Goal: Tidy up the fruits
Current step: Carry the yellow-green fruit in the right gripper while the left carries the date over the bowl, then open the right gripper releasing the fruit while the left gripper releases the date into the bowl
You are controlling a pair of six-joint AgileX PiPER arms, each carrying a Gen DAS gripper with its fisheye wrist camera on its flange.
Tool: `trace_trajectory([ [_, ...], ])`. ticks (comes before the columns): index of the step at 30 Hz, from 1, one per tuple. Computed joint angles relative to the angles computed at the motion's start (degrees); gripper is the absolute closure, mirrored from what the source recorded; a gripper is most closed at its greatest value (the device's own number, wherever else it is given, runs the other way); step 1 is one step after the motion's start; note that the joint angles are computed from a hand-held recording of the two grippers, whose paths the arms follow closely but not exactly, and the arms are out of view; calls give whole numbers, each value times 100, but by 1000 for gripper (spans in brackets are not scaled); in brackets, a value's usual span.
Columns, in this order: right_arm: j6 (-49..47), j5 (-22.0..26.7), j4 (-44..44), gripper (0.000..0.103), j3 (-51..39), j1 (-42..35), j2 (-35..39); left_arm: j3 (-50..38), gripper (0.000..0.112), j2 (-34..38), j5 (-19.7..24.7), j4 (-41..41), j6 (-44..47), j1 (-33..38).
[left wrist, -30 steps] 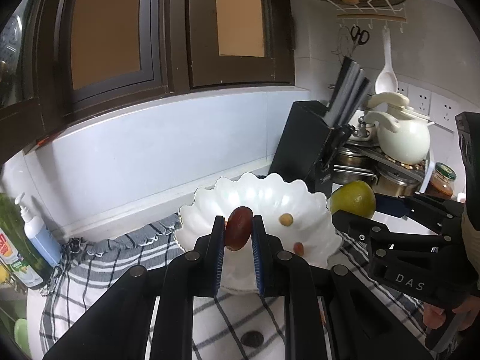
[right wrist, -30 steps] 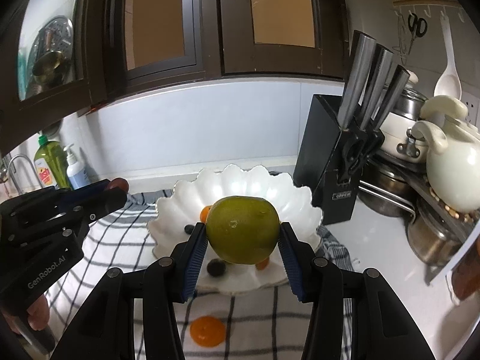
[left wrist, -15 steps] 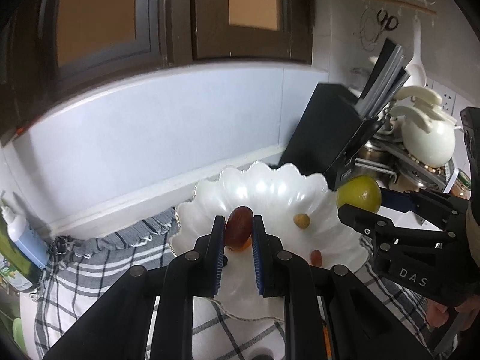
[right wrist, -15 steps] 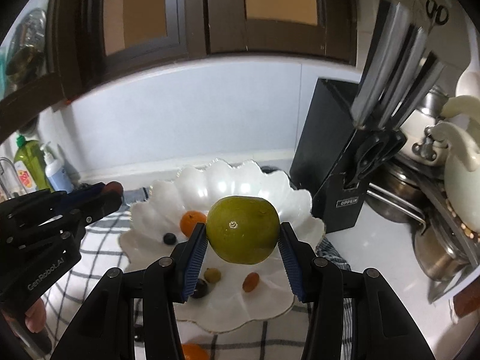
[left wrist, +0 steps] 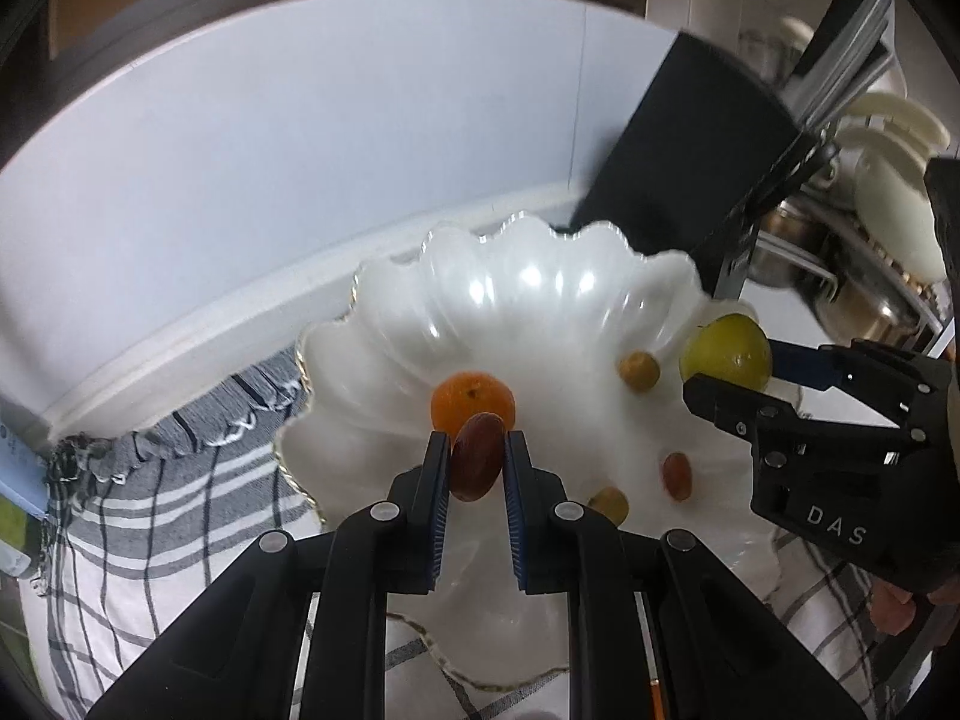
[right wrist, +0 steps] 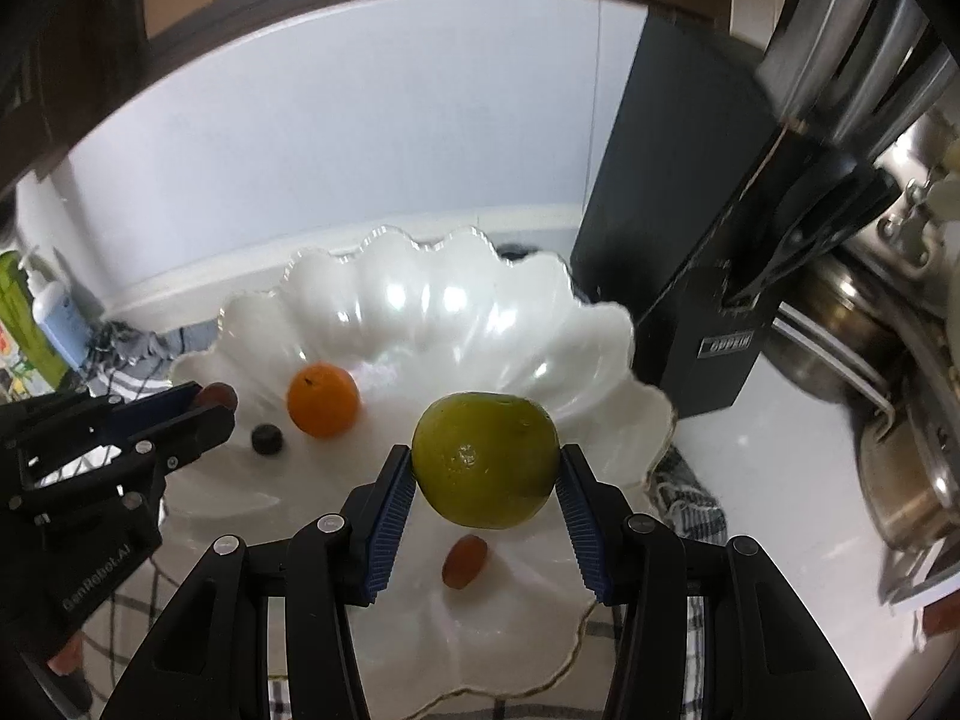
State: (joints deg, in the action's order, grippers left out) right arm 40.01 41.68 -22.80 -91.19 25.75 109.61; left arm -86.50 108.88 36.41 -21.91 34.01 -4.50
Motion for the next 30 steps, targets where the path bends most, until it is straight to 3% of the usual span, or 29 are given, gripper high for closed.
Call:
trace_trajectory([
  [12, -1052, 494, 1167, 54, -856, -312, 759, -595, 93, 561, 435, 777, -693, -201],
  [16, -1046, 650, 1075, 53, -1036, -270, 882, -623, 91, 613, 325, 997, -883, -266],
  [19, -1077, 684, 1033, 53, -1062, -248, 910, -554, 81, 590, 229, 1065, -925, -288],
  [24, -1027, 549, 989, 52, -890, -246, 759, -410, 74, 463, 144, 961, -867, -226],
  [30, -395, 331, 336, 52, -387, -77, 303, -51, 70, 29, -63, 677, -710, -75],
])
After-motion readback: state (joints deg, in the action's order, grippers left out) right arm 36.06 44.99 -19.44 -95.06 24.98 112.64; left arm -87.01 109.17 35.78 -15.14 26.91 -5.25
